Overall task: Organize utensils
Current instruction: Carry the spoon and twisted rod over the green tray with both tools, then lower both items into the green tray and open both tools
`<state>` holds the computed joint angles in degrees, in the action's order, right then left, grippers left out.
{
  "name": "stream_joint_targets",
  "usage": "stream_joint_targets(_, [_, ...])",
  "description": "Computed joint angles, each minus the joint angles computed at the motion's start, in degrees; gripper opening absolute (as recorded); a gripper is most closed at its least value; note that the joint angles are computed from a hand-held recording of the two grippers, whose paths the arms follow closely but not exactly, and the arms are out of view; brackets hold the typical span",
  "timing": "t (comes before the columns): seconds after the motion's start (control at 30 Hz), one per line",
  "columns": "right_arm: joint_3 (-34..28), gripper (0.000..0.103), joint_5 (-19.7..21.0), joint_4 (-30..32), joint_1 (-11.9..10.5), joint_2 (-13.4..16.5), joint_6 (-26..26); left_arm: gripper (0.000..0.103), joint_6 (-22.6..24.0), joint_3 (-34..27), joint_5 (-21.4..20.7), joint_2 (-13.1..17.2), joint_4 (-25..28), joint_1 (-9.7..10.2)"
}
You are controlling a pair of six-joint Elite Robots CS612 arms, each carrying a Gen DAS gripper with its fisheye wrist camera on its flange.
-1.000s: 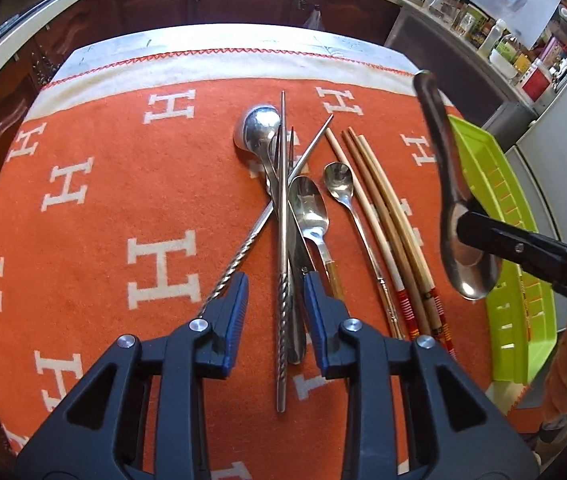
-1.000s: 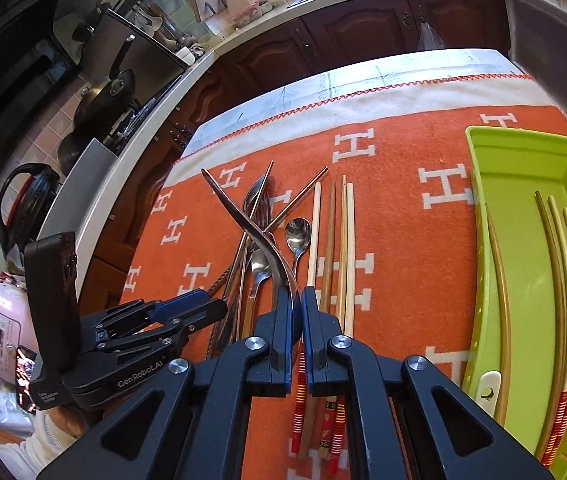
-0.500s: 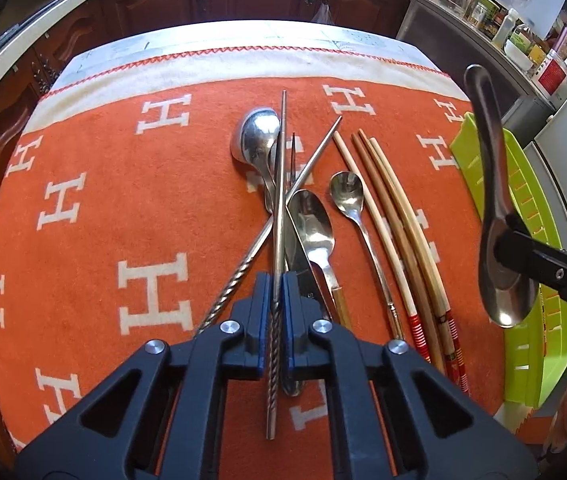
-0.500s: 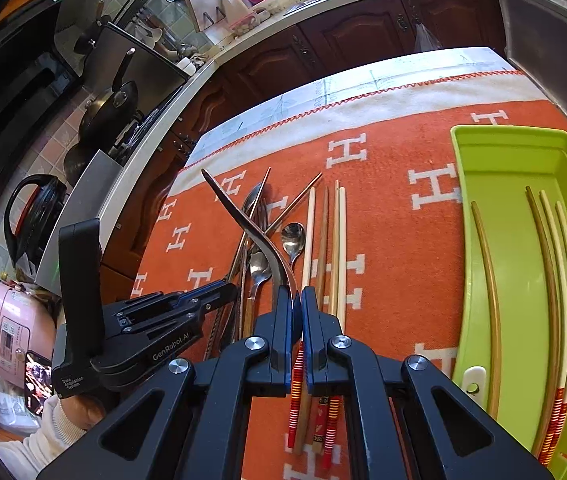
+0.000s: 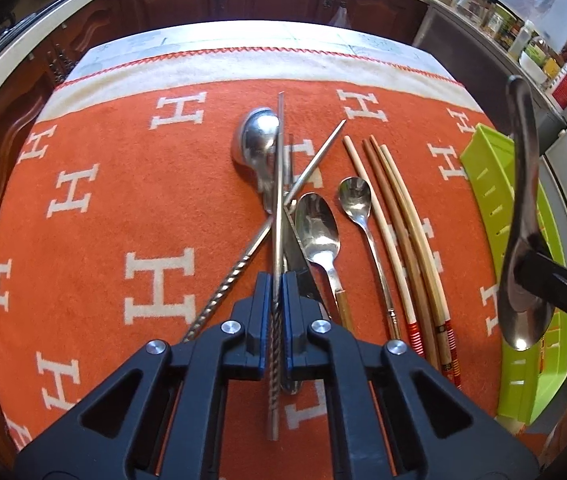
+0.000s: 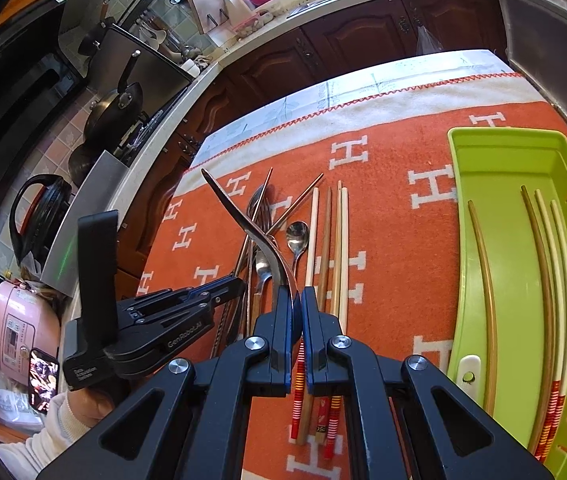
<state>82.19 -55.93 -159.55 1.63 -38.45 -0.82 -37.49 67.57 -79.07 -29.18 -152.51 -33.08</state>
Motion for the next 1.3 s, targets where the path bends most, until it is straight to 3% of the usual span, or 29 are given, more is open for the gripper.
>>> stream_joint_targets(0.3, [3.1, 0.004, 1.4, -3.2, -2.8, -2.6, 5.9, 0.003, -2.2, 7.0, 1.5, -5.3, -7.1, -1.12])
stream_joint_targets(0.47, [6.6, 0.004, -1.7, -6.0, -5.2, -5.3, 8.4, 0.003, -0.2, 8.1, -0.4, -7.2, -11.2, -2.51])
stream_joint_targets(0.57, [8.7, 0.004, -4.3, -4.5, -6.3, -6.8, 7.7, 0.003, 1.6, 6.9, -2.0, -7.4, -12.2, -3.5])
stream_joint_targets(0.7, [10.7, 0.004, -4.0, 0.3, -7.4, -7.5, 6.3, 0.003, 3.8, 4.1, -3.9, -6.7, -11.2, -4.79])
stream_joint_targets(0.93, [12.6, 0.004, -1.8, 5.9, -7.7, -6.9, 4.0, 0.003, 5.5, -1.8, -5.9, -4.5, -7.2, -6.47])
stream_joint_targets(1.07, [12.0, 0.005, -3.4, 9.8, -7.2, -6.2, 2.1, 0.003, 5.9, -4.1, -6.1, -3.6, -5.2, -7.06])
stream_joint_targets(1.17, [12.0, 0.012, -3.1, 11.4, -7.3, -6.2, -0.2, 0.003, 6.5, -5.2, -6.0, -3.3, -4.5, -7.34])
stream_joint_targets(1.3, [13.0, 0.041, -4.7, 8.4, -7.0, -7.0, -0.9, 0.003, 6.7, -6.3, -6.9, -2.8, -3.8, -7.29])
